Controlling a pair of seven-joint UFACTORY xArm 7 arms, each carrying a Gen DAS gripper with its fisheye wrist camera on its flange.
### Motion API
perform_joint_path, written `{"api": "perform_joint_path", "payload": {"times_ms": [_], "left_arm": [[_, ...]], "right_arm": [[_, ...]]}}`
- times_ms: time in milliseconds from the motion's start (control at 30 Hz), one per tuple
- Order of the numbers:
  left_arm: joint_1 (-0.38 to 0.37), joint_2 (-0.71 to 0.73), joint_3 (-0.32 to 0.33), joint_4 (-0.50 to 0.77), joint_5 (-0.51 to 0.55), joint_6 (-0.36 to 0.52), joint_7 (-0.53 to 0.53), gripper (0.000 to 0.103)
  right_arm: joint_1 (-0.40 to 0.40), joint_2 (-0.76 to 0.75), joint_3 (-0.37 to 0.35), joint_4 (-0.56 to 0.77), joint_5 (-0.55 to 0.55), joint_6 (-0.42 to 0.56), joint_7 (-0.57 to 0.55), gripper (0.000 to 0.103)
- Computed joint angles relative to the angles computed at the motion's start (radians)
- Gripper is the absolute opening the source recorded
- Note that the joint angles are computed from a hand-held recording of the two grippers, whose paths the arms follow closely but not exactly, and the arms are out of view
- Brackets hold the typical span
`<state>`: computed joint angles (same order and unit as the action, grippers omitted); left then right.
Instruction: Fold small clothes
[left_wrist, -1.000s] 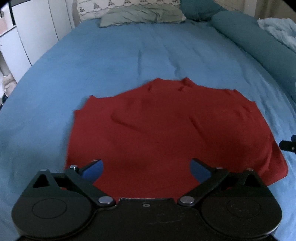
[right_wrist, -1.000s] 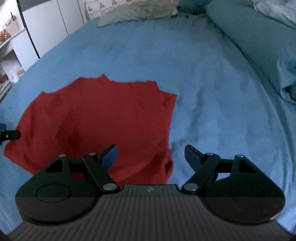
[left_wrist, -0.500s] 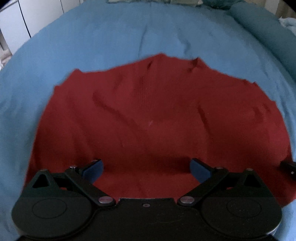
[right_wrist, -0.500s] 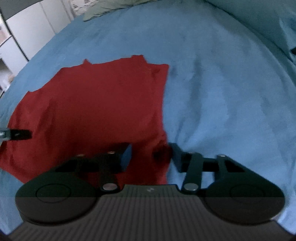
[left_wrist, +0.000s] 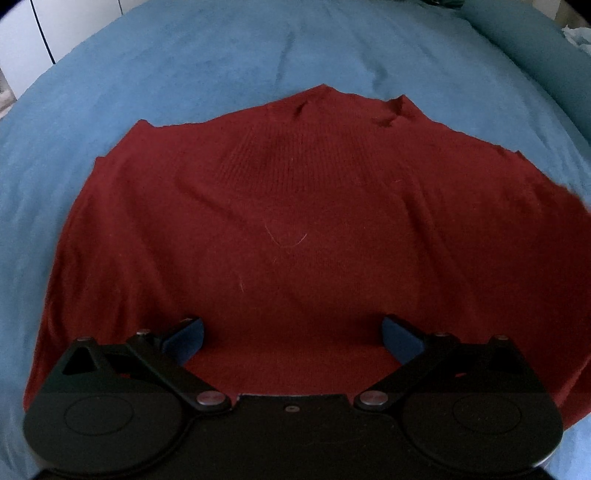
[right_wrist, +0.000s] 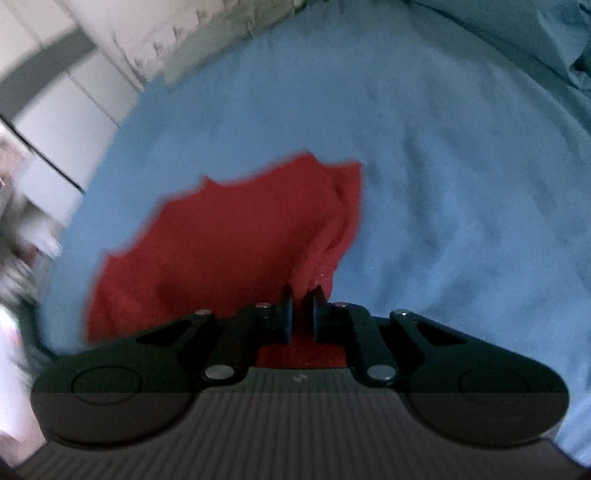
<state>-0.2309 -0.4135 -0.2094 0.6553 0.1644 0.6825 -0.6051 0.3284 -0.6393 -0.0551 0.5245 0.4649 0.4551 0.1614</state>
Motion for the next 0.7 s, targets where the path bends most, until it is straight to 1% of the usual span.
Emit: {"api": "perform_joint_path", "payload": {"times_ms": [100,167,267,300,333,400,433,533,567,633,667,700], "left_arm": [[-0.016,-0.029,0.039,-0.004,-0.044,0.015,0.063,0.102],[-0.01,-0.095,0.054,-0.028,-0.054,0.046,0.099,0.101],[0.017,-0.237,0.091,-0.094,-0.054,0.094,0.171,0.101],[0.026,-0.29,0.112,-0.12,-0.061,0.119,0.206,0.101],[0.037,-0.337,0.128,-0.145,-0.065,0.143,0.237,0.101],[0.07,-0.441,0.152,-0.203,-0.062,0.2,0.298,0.101],[0.085,-0.483,0.16,-0.227,-0.063,0.222,0.324,0.101],[0.123,-0.602,0.183,-0.297,-0.078,0.282,0.385,0.101],[0.131,-0.633,0.19,-0.315,-0.089,0.295,0.399,0.101],[0.145,-0.677,0.195,-0.336,-0.109,0.31,0.421,0.101],[0.15,-0.699,0.197,-0.344,-0.12,0.314,0.43,0.101],[0.154,-0.715,0.202,-0.348,-0.131,0.314,0.439,0.101]], "right_arm": [[0.094,0.064,-0.012,0.111,0.084,-0.035,-0.015,0.023],[0.187,0.144,-0.012,0.211,0.154,-0.078,-0.069,0.023],[0.331,0.281,-0.016,0.354,0.289,-0.109,-0.246,0.023],[0.369,0.339,-0.011,0.406,0.327,-0.098,-0.314,0.023],[0.399,0.412,0.003,0.469,0.354,-0.063,-0.362,0.023],[0.411,0.536,0.046,0.558,0.353,0.002,-0.386,0.023],[0.413,0.599,0.077,0.593,0.324,0.019,-0.37,0.023],[0.416,0.731,0.145,0.649,0.159,0.04,-0.272,0.023],[0.411,0.749,0.161,0.65,0.153,0.033,-0.258,0.024],[0.402,0.756,0.181,0.642,0.172,-0.005,-0.248,0.031],[0.371,0.747,0.209,0.636,0.224,-0.007,-0.277,0.045],[0.343,0.732,0.229,0.629,0.311,-0.003,-0.341,0.065]]}}
